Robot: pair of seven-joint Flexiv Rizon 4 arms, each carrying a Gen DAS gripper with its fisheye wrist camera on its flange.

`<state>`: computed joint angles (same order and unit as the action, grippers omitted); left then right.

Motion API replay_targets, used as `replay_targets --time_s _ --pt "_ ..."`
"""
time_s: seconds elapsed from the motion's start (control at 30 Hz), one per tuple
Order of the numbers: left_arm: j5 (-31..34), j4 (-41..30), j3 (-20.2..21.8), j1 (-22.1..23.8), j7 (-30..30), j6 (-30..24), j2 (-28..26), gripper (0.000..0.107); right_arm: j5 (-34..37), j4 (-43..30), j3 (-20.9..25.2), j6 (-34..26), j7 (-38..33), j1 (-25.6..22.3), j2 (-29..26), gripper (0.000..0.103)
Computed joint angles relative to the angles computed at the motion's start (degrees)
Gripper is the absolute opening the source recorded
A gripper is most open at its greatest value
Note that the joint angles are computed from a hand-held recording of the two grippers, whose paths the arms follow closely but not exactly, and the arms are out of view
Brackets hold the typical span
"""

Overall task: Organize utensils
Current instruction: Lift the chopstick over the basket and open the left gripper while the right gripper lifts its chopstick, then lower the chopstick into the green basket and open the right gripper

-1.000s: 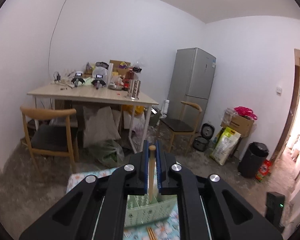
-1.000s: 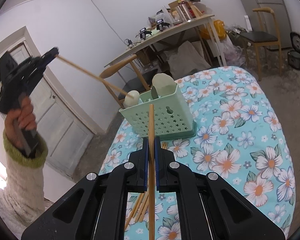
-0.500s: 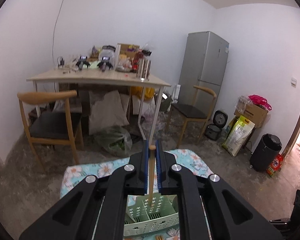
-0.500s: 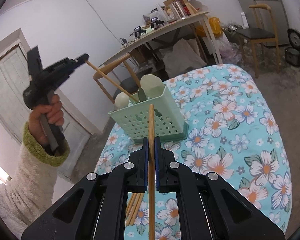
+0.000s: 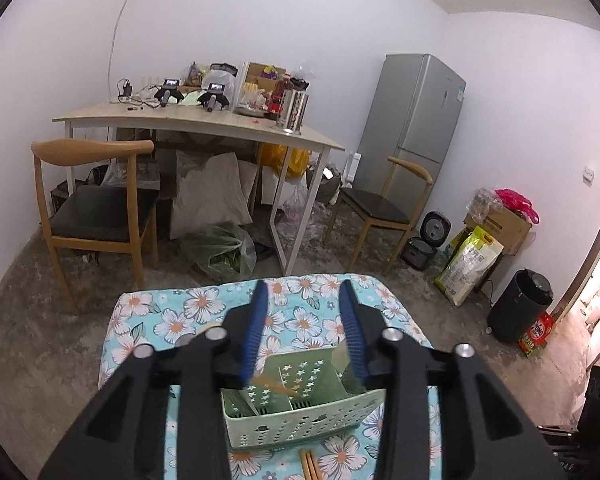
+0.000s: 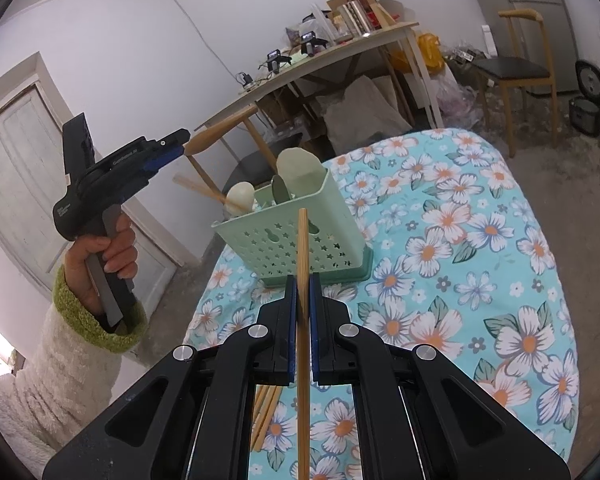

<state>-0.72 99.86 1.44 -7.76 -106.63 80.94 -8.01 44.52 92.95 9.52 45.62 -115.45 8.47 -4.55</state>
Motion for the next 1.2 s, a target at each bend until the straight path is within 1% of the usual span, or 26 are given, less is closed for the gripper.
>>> replay_targets --time_s 0.1,0.17,0.2,0.23,0.37,0.43,0.53,0.6,0.63,0.73,0.77,0.87,0.9,0.97,1.1,1.2 --pt "-1.71 2.27 -0.51 0.27 0.88 1.77 1.53 0.042 -0.65 -0.48 0.08 0.23 0.02 0.32 0.04 0.004" --pt "-1.65 3.58 -0.38 0.17 0.52 2.81 2.58 0.043 -1.14 -1.23 0.22 0.6 -0.32 0.69 -0.03 0.004" --pt "-2.18 4.59 -0.54 0.25 0.86 3.61 3.27 0.046 -1.32 -1.66 0.32 0.91 -0.61 0.89 -0.11 0.004" --pt "-2.76 6.51 -0.62 0.21 1.08 5.1 4.52 0.049 -1.49 -2.24 0.42 1.25 -0.94 1.12 -0.31 0.004" --pt "-3.95 13.2 -0.73 0.14 1.49 8.77 8.95 0.055 -1.5 -6.19 1.28 2.98 -3.43 2.26 -1.87 0.004" --pt "-3.46 16.95 -0.94 0.49 -0.05 10.28 11.5 0.057 -1.22 -8.57 1.96 4.47 -4.91 2.89 -3.16 0.004" --pt "-2.97 22.83 -1.57 1.65 -2.23 11.15 15.52 0.057 -0.91 -13.64 3.44 7.46 -7.14 4.27 -6.4 0.004" --pt "-0.36 26.35 -3.51 4.65 -5.64 10.68 18.69 0.057 -1.02 -17.16 4.6 9.3 -8.3 4.93 -8.92 0.004" --pt "0.25 27.61 -4.0 5.54 -6.44 10.43 19.82 0.057 -1.07 -18.73 5.25 10.08 -8.88 5.07 -10.08 0.004" --pt "3.35 32.13 -6.24 9.86 -10.39 9.1 24.35 0.057 -2.52 -24.48 7.42 16.73 -11.21 7.09 -15.25 0.004" --pt "3.69 33.54 -6.36 10.59 -11.19 8.81 25.62 0.057 -2.69 -25.98 8.24 17.98 -11.63 7.15 -16.6 0.004" --pt "3.72 37.11 -5.85 11.7 -12.28 8.5 28.56 0.057 -5.51 -30.36 9.48 24.43 -12.49 9.36 -21.62 0.004" --pt "3.79 37.78 -5.93 12.23 -12.4 8.16 29.21 0.057 -7.95 -31.12 8.51 26.82 -11.07 11.01 -23.15 0.004" --pt "4.64 39.54 -6.58 14.29 -13.31 7.14 31.21 0.057 -12.06 -32.85 7.19 29.46 -8.91 13.15 -26.05 0.004" --pt "3.71 41.73 -5.02 14.18 -12.85 6.64 32.46 0.057 -20.7 -32.97 2.72 34.91 -4.7 17.46 -29.93 0.004" --pt "2.79 43.18 -4.13 14.15 -12.62 6.94 32.84 0.057 -26.34 -32.47 -1.28 36.58 -1.12 20.06 -32.15 0.004"
